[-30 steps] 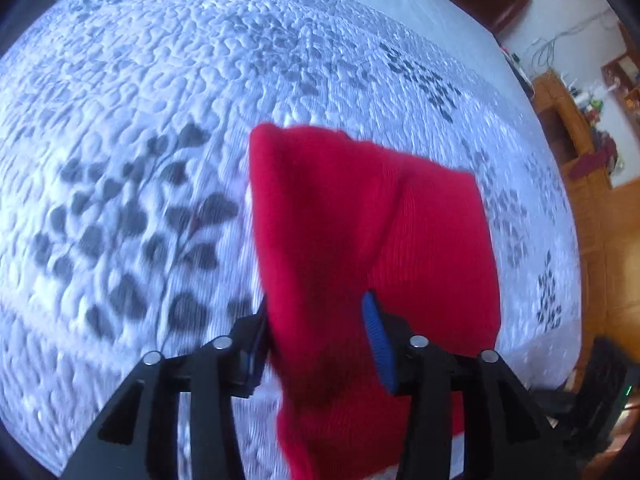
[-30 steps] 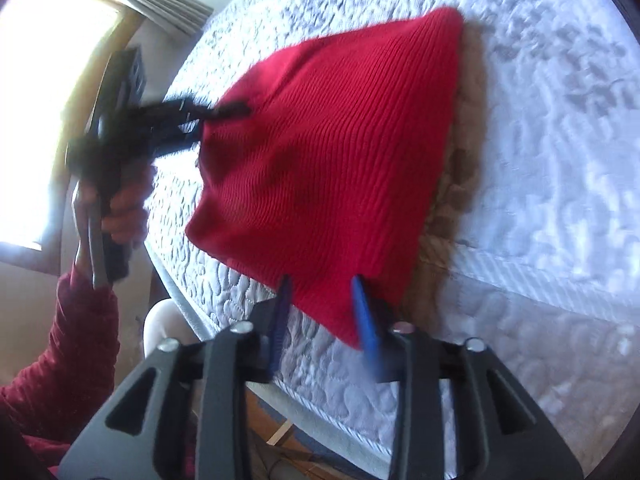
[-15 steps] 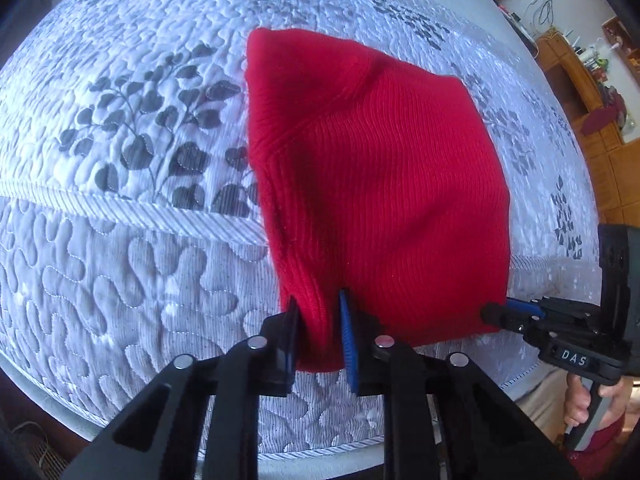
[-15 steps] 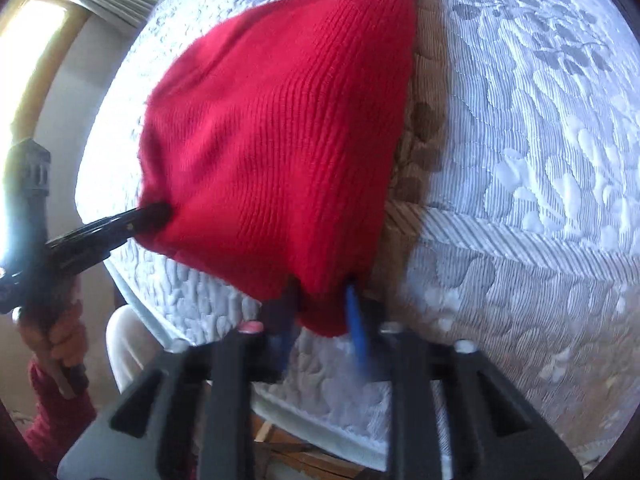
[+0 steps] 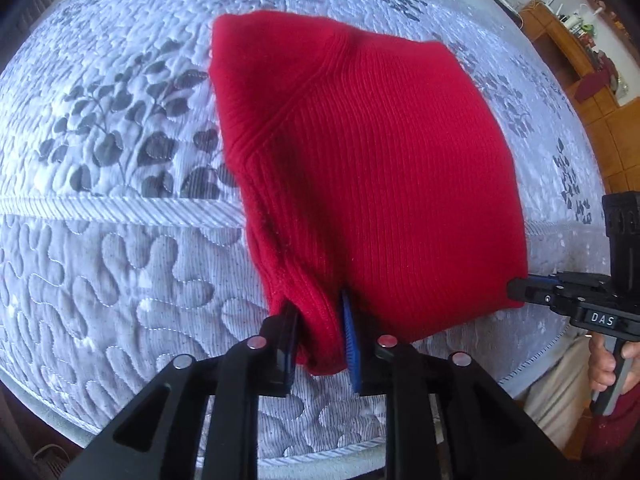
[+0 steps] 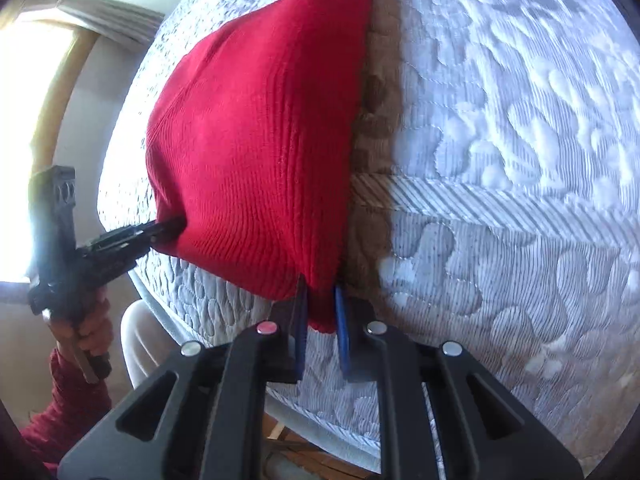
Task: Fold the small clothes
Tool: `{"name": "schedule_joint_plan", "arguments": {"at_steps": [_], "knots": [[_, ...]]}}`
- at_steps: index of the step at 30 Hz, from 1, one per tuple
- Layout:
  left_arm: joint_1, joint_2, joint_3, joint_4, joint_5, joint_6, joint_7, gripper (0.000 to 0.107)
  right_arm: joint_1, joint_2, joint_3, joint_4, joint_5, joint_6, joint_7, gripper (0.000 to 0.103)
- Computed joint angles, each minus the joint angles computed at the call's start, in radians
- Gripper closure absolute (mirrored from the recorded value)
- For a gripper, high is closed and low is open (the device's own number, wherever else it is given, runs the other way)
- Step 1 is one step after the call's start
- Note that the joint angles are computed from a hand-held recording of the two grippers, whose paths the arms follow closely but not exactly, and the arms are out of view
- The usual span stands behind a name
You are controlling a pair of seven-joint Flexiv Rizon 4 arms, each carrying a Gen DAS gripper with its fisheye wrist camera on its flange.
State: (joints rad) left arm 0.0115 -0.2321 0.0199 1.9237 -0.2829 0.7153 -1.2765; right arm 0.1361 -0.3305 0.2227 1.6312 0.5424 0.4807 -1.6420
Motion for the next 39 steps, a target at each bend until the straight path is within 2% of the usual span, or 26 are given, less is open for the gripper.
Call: {"name": "schedule_joint_plan", "arguments": {"at_steps": [3,5,6,8,10,14,18,21,23,24,25,26,27,29,32,35,37,39], "knots": [[0.015,0.007,0.001,-0.025,-0.023,-0.013,0.022,0.067,-0.005,-0.004,0.004,-0.033,0.021,-0.016,-0.006,0.07],[0.024,-0.009,0.006,-0.057,-0.026,0.01,0.014,0.051,-0.01,-0.017,-0.004,-0.079,0.026,-0.013,-0.012,0.066],[0.029,-0.031,0.007,-0.091,-0.021,0.008,-0.002,0.048,-0.008,-0.039,-0.013,-0.12,0.014,-0.017,0.001,0.062],[0.047,-0.093,-0.003,-0.168,-0.052,-0.016,-0.028,0.048,-0.013,-0.087,-0.019,-0.195,0.009,-0.024,0.015,0.053],[0.07,-0.16,-0.011,-0.24,-0.084,-0.048,-0.047,0.048,-0.033,-0.177,-0.02,-0.322,0.03,-0.058,0.042,0.043],[0.106,-0.304,-0.032,-0.403,-0.126,-0.111,-0.102,0.047,-0.029,-0.35,-0.017,-0.545,-0.01,-0.114,0.132,0.035],[0.138,-0.372,-0.059,-0.471,-0.174,-0.149,-0.093,0.045,-0.038,-0.484,0.005,-0.706,-0.037,-0.174,0.199,0.033],[0.145,-0.396,-0.07,-0.498,-0.189,-0.16,-0.076,0.044,-0.03,-0.529,0.011,-0.763,-0.077,-0.188,0.203,0.035],[0.139,-0.407,-0.071,-0.512,-0.18,-0.16,-0.069,0.045,-0.019,-0.566,0.014,-0.811,-0.097,-0.203,0.209,0.042],[0.133,-0.411,-0.068,-0.519,-0.172,-0.156,-0.073,0.046,-0.013,-0.581,0.017,-0.837,-0.108,-0.215,0.205,0.053],[0.128,-0.424,-0.068,-0.54,-0.168,-0.161,-0.081,0.053,-0.013,-0.589,0.024,-0.849,-0.109,-0.22,0.199,0.073],[0.13,-0.428,-0.076,-0.544,-0.178,-0.165,-0.081,0.067,-0.011,-0.597,0.03,-0.865,-0.11,-0.227,0.193,0.085],[0.132,-0.433,-0.082,-0.551,-0.189,-0.169,-0.087,0.071,-0.008,-0.6,0.031,-0.874,-0.114,-0.229,0.186,0.094],[0.117,-0.426,-0.073,-0.55,-0.174,-0.144,-0.1,0.078,-0.003,-0.56,0.022,-0.823,-0.132,-0.166,0.144,0.095],[0.113,-0.403,-0.084,-0.516,-0.183,-0.087,-0.072,0.082,-0.019,-0.523,0.018,-0.769,-0.128,-0.116,0.156,0.096],[0.106,-0.415,-0.088,-0.515,-0.191,-0.059,-0.068,0.082,-0.03,-0.507,0.008,-0.71,-0.129,-0.066,0.183,0.097],[0.084,-0.444,-0.069,-0.544,-0.146,-0.055,-0.09,0.081,-0.021,-0.528,-0.002,-0.708,-0.152,-0.084,0.219,0.097],[0.095,-0.449,-0.08,-0.541,-0.164,-0.054,-0.1,0.08,-0.033,-0.539,0.013,-0.704,-0.135,-0.07,0.229,0.095]]}}
